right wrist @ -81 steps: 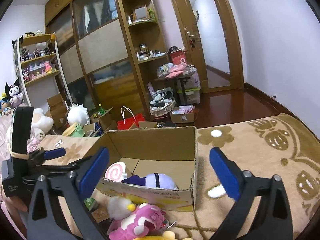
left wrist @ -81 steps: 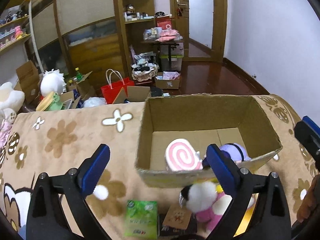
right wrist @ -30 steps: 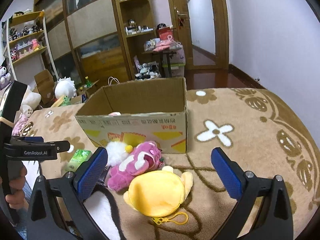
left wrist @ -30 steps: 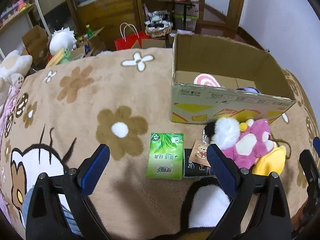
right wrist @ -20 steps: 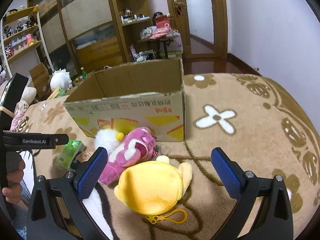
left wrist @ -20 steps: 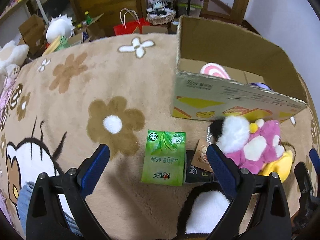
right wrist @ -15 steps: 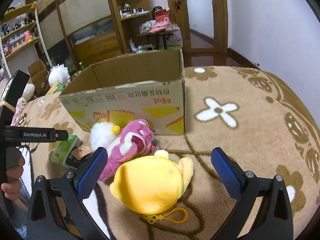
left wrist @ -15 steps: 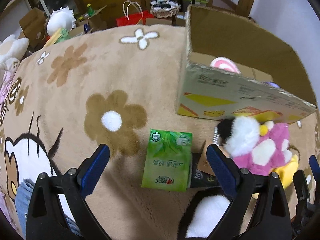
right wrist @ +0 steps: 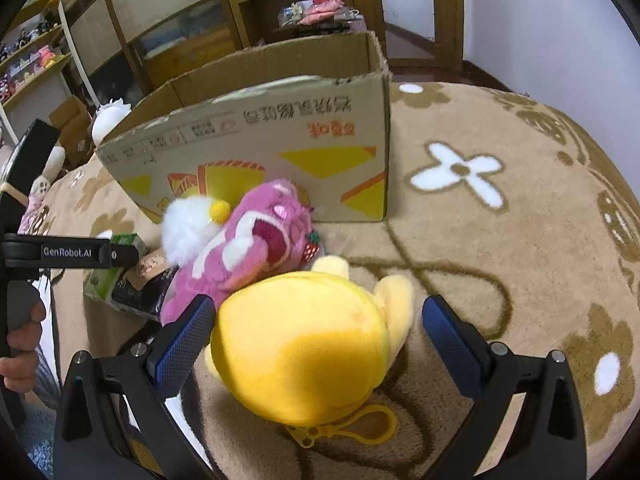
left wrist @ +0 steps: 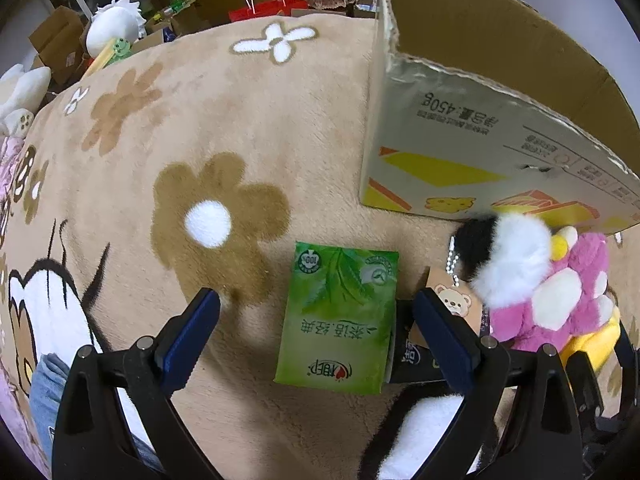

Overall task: Organize soft objects
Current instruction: 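Close the left tool on the green tissue pack while the right tool grips the yellow plush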

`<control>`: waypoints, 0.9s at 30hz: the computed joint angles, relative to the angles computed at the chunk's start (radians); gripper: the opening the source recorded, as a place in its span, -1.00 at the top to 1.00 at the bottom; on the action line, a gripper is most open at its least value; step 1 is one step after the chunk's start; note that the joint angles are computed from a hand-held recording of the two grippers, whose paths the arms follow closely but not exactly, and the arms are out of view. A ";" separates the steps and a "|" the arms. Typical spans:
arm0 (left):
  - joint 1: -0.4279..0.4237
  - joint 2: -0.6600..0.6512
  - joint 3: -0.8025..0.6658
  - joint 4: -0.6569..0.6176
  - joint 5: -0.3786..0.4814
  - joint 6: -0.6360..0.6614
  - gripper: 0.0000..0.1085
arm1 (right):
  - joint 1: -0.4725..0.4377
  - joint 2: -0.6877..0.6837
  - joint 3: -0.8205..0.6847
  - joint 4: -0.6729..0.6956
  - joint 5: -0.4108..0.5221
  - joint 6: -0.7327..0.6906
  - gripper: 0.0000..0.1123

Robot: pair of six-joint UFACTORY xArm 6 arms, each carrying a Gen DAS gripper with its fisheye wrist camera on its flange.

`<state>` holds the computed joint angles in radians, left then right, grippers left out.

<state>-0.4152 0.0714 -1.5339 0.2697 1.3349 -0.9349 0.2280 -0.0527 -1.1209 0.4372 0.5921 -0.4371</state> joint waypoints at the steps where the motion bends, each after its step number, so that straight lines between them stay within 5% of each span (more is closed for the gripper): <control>1: 0.001 -0.002 0.004 0.001 -0.004 -0.001 -0.75 | 0.001 0.000 0.000 -0.002 0.004 -0.003 -0.83; 6: 0.010 -0.011 0.020 -0.011 -0.024 -0.014 -0.68 | 0.010 -0.001 0.003 -0.032 0.015 0.007 -0.83; 15: 0.023 -0.035 0.065 -0.070 -0.093 0.004 -0.01 | 0.004 0.021 -0.016 -0.045 0.066 0.022 -0.83; 27: 0.000 -0.043 0.059 -0.048 -0.084 -0.004 0.02 | 0.012 -0.005 0.006 -0.026 0.072 -0.010 -0.59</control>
